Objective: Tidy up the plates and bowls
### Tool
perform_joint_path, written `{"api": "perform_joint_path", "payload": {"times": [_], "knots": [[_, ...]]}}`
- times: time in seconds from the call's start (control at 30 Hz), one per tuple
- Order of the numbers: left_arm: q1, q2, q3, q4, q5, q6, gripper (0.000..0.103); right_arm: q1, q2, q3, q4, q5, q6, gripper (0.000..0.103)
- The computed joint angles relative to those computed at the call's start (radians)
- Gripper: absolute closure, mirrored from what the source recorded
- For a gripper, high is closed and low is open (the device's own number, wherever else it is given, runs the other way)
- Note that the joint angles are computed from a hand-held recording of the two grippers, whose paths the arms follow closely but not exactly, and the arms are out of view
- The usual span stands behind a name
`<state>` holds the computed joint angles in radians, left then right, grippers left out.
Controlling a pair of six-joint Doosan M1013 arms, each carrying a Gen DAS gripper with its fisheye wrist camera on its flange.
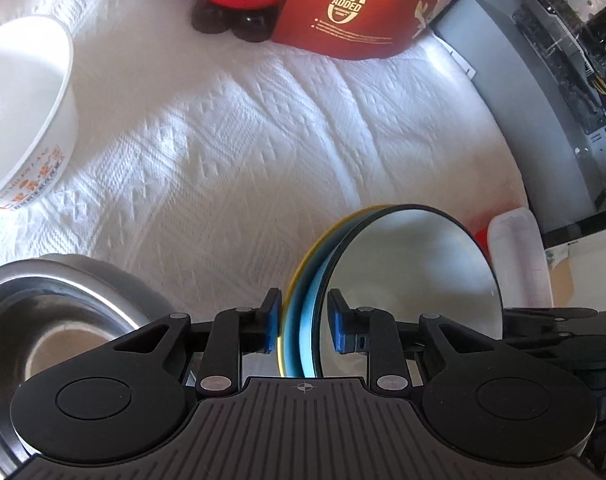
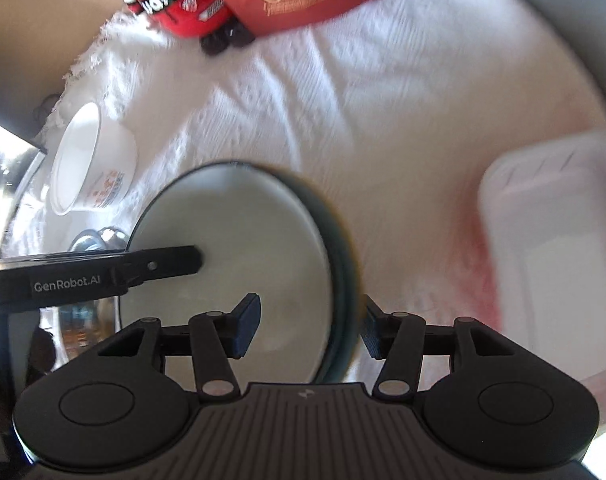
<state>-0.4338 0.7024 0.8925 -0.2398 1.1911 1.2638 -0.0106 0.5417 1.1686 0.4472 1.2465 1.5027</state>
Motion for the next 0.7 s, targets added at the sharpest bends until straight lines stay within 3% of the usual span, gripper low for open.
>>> {"api": "perform_joint_path", "payload": {"times": [0.27,0.7], "knots": [[0.012,0.005,0.001,-0.043,0.013,-0.08,0.068,0.008,0.006,-0.01,-0.003,-0.007,-0.046,0.047],[0.02,-0.001,0.004,-0.022,-0.012,-0.128,0.068,0.024,0.053,-0.083,-0.019,-0.04,-0.075,0.047]]}}
